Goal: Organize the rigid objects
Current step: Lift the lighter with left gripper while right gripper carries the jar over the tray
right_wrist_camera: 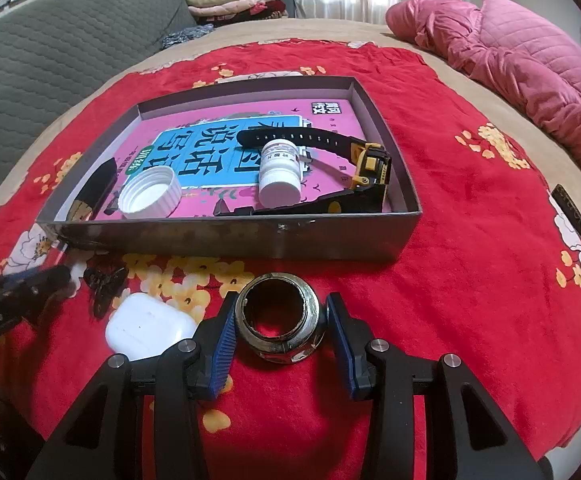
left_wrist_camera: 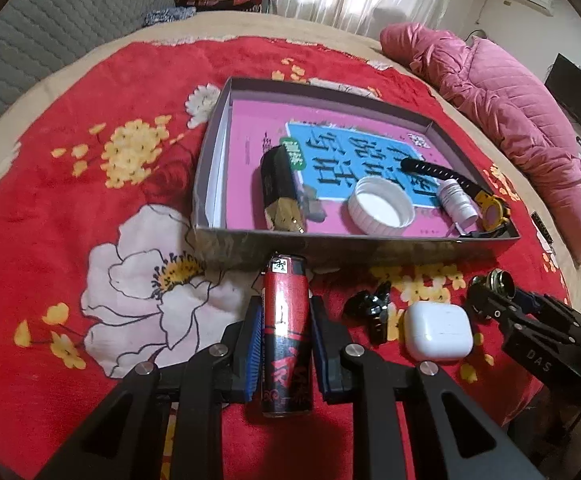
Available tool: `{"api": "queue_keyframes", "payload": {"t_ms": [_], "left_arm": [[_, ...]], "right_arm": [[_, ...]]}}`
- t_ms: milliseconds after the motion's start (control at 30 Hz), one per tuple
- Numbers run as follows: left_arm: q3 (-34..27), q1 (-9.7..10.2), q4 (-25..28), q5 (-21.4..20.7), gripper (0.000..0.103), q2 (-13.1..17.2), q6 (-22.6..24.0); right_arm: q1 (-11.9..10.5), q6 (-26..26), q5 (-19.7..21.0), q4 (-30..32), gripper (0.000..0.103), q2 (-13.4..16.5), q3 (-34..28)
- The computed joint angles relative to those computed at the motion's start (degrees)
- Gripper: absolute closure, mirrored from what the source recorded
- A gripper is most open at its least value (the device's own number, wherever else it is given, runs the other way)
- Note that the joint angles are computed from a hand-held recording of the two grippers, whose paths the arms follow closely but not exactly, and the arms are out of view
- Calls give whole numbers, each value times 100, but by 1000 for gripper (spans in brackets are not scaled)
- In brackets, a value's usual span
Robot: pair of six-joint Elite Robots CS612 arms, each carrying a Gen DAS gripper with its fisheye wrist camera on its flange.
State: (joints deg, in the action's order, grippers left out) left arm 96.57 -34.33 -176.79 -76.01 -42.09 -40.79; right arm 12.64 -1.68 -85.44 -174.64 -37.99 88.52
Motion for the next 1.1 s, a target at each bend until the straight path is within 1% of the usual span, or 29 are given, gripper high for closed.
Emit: {"api": "queue_keyframes", "payload": {"t_ms": [300, 600, 800, 967, 1100], "left_arm": [[19, -62, -20, 85, 81, -55, 189], [39, -86, -43, 126, 81, -71, 256], [84, -115, -250, 220, 81, -79, 317], [115, -128, -417, 370, 81, -101, 364], [121, -118, -506, 428, 81, -107, 312]], "right_arm": [[-30, 29, 20, -56, 59, -52, 69], [-25, -56, 120, -176, 59, -104, 125], [-16, -71, 210, -213, 59, -154, 155], [-1, -154, 290, -511, 59, -232, 205], [25, -289, 332, -726, 59, -271, 186]]}}
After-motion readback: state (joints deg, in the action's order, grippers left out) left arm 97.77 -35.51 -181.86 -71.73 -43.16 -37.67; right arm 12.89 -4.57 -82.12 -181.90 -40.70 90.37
